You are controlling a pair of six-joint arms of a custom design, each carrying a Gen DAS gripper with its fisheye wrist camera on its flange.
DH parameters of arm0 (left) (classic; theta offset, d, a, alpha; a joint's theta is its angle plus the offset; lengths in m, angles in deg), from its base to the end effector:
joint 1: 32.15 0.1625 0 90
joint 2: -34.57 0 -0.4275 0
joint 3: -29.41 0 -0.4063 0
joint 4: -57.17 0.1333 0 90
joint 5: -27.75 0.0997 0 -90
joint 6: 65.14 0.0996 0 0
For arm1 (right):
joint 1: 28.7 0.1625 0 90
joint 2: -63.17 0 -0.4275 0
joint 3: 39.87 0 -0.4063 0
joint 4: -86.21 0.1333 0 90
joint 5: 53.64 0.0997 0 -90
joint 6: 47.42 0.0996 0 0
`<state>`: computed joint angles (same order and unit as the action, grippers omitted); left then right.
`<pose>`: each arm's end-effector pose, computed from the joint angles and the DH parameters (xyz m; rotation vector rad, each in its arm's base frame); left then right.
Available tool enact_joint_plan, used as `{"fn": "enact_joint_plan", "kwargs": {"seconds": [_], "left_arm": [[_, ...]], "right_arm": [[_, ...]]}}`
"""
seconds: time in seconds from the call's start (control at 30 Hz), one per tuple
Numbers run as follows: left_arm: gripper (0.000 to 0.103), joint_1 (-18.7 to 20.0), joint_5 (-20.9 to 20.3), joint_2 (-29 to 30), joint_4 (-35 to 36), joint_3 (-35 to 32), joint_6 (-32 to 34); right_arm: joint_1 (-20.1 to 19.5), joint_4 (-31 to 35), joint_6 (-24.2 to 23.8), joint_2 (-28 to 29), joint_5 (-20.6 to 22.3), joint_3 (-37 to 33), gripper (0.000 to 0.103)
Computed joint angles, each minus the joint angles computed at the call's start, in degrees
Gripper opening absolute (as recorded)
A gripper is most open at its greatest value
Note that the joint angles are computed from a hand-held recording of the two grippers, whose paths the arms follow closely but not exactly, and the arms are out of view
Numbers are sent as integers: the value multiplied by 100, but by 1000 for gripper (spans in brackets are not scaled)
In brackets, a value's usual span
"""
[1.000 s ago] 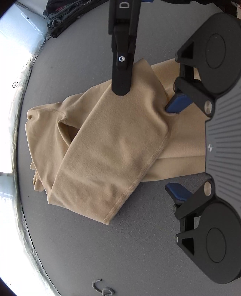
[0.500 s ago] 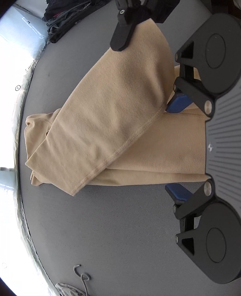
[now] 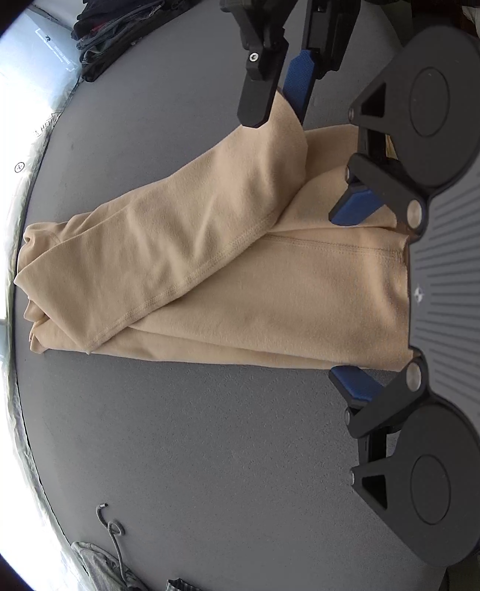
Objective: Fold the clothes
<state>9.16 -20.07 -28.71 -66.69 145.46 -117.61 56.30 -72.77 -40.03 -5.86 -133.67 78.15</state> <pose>-0.2498 -0.4860 0.1187 0.0746 2.3949 -0.4595 0.1023 -0.5579 0.1970 0.2704 2.9064 -0.5090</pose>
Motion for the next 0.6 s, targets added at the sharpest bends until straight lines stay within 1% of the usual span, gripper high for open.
{"fn": "enact_joint_plan", "kwargs": {"seconds": [0.03,0.13,0.2,0.23,0.27,0.3,0.37,0.4,0.43,0.5,0.53,0.6], "left_arm": [[83,-5,12,9,50,-4,-81],[83,-32,39,-1,218,13,-334],[83,-101,46,-74,314,96,-536],[83,-100,74,-94,345,101,-588],[84,-91,112,-99,383,90,-628],[84,-97,143,-121,439,89,-683],[84,-96,176,-154,483,98,-759],[84,-94,186,-157,486,101,-801],[84,-92,196,-159,488,103,-843],[84,-68,196,-154,467,94,-857],[84,-53,195,-144,457,82,-859],[84,-38,194,-123,439,62,-831]], "right_arm": [[26,-12,-110,34,-112,-10,34],[39,-137,-184,147,-268,-17,35],[26,-157,-200,224,-263,-44,34],[-2,-125,-149,264,-173,-68,30],[-82,-157,-55,275,76,-36,25],[-174,-209,47,281,358,10,11],[-381,-212,285,252,1035,104,7],[-495,-230,438,250,1424,154,6],[-626,-235,608,264,1899,209,4],[-840,-170,729,316,2683,284,3],[-885,-230,755,322,2879,334,3],[-884,-193,701,270,2794,359,3]]}}
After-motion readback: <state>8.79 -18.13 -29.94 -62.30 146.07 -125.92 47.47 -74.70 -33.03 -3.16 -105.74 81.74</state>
